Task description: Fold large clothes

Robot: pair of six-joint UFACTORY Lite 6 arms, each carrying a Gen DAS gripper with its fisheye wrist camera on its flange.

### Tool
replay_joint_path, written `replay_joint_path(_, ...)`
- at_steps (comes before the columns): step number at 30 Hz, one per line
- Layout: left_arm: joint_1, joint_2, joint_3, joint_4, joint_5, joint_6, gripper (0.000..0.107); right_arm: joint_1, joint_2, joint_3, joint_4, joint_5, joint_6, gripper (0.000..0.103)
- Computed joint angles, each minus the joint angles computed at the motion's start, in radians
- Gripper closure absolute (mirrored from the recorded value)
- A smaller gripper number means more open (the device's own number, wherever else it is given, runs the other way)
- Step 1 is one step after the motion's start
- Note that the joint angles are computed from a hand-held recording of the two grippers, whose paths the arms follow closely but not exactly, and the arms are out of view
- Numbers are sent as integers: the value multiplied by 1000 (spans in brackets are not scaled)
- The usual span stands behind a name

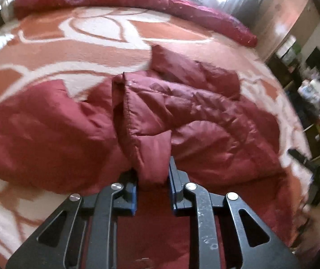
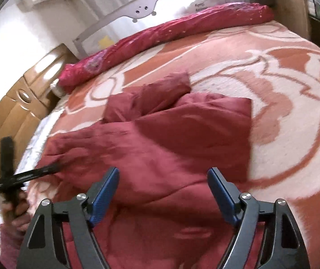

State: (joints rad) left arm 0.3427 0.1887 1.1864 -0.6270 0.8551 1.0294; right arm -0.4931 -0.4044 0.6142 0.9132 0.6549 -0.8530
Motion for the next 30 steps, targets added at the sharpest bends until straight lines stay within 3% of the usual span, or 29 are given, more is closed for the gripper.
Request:
replay_joint_path(3, -57, 16, -68, 90, -147, -28, 87, 94, 112, 28, -55, -114, 44, 25)
replay_joint_path(5, -85, -14, -137, 129, -235, -47, 77, 173, 184, 28, -131, -199, 113, 26)
replay_joint_path(7, -70, -57, -166, 150, -261, -79, 70, 252, 223, 10, -239, -289, 209, 24)
replay_joint_path(9, -25, -111, -176, 107, -243, -74, 70, 289, 229, -7, -304, -342, 267, 23)
replay_joint_path(12, 25, -206, -185, 12, -195, -32, 70, 277, 246, 4, -306, -340, 258, 23)
replay_joint_path(16, -10, -241, -144, -118, -46, 28, 70, 275, 260, 4, -283, -350, 235, 23)
replay_joint_path(18, -112, -214, -145, -81, -110, -32, 70, 294, 252, -2, -334, -362, 293, 23)
replay_joint_path(21, -281, -88, -151, 91, -292, -209, 70, 300, 242, 3, -385, -344, 353, 23)
replay_joint_path(23, -325, -24, -160, 201, -362, -303, 70, 294, 213, 24, -461, -303, 441, 28)
replay_joint_path(25, -313, -39, -206, 162, -395, -240, 70, 302, 124, 14, -453, -288, 444, 28)
replay_joint_path(27, -313, -42, -219, 152, -409, -230, 69, 359, 86, 29, -561, -309, 558, 24)
replay_joint_path(30, -323, -54, -237, 158, -424, -241, 69, 409, 190, 93, -538, -324, 557, 26)
